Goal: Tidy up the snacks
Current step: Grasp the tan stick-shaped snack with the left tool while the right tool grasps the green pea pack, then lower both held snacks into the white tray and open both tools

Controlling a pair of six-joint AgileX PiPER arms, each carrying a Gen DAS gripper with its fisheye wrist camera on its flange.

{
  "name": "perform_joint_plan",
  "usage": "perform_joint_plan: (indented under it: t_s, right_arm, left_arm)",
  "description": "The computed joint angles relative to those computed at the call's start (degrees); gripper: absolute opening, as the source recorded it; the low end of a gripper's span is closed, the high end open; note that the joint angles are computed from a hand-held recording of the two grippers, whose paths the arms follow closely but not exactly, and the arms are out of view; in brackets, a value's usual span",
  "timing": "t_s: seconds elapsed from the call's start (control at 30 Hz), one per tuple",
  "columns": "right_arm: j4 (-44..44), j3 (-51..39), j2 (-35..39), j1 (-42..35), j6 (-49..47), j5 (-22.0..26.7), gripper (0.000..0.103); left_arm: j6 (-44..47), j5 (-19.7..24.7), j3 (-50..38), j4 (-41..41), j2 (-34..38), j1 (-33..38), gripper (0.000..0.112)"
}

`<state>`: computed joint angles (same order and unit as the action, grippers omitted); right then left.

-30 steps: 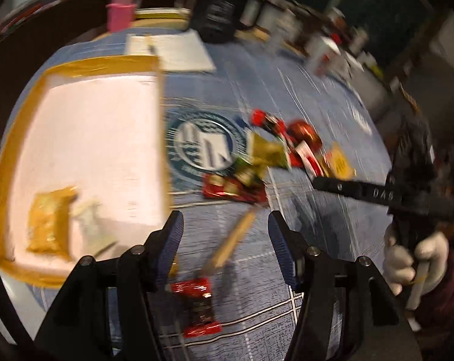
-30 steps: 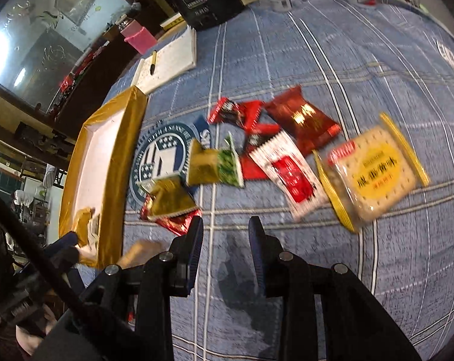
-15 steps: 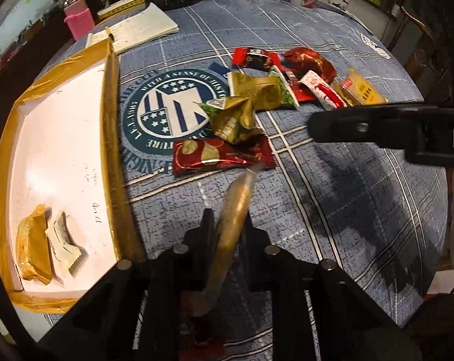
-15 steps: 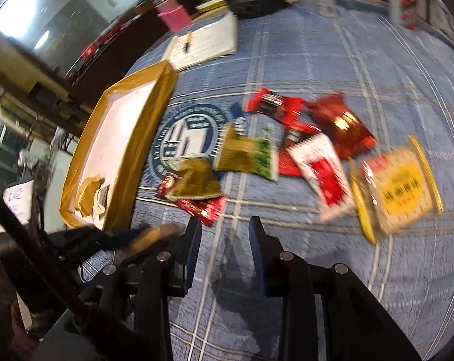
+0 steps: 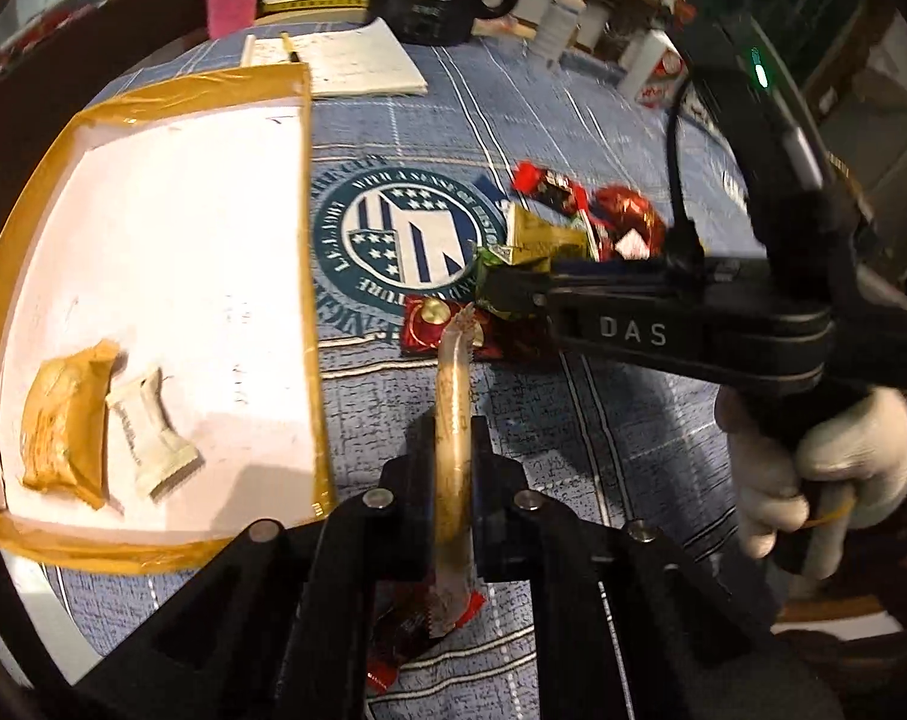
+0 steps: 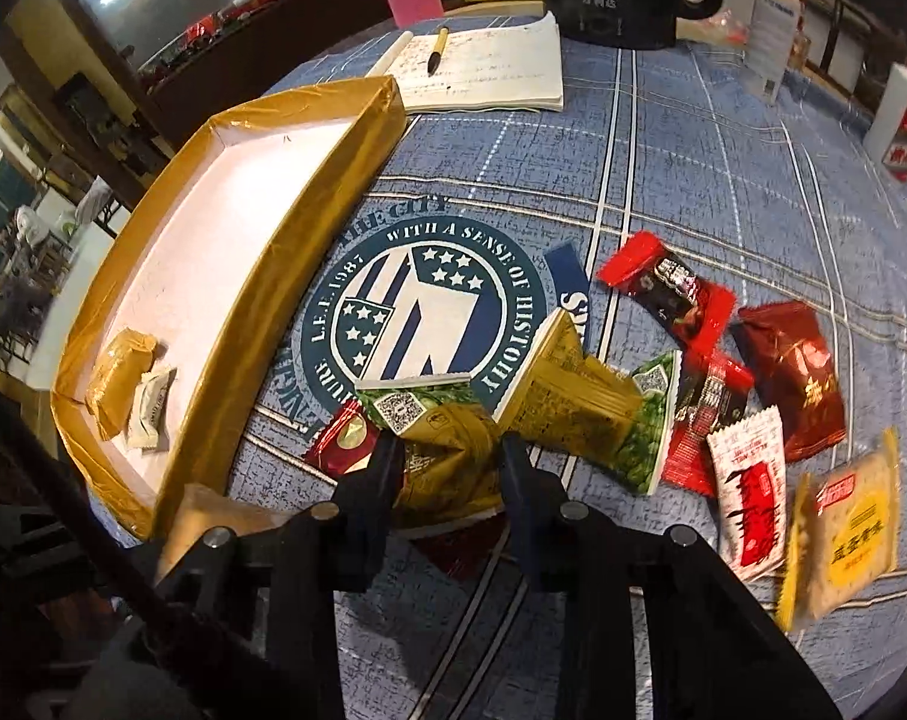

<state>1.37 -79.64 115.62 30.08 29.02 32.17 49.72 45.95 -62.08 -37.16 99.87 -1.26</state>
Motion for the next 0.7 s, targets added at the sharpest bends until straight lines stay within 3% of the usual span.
perform_joint_plan:
  t_s: [0.4, 0.6, 0.7]
  right_arm:
    - [1.92, 2.00, -5.78, -0.08, 1.56, -0.68, 0.015]
    - [7.25, -5.92, -3.90, 1.84, -2.72, 0.60, 0.015]
    - [11.26, -15.47, 1.99, 3.11, -5.87, 4.26, 0.015]
  left_arm:
    - [-0.26, 9.72, -9.12, -7.15, 2.73, 10.24, 0.010]
    - [-3.51, 10.25, -17.73, -4.80, 6.96, 14.60, 0.010]
    - [-6.60, 11.63, -24.47, -3.25, 12.60, 16.39, 0.010]
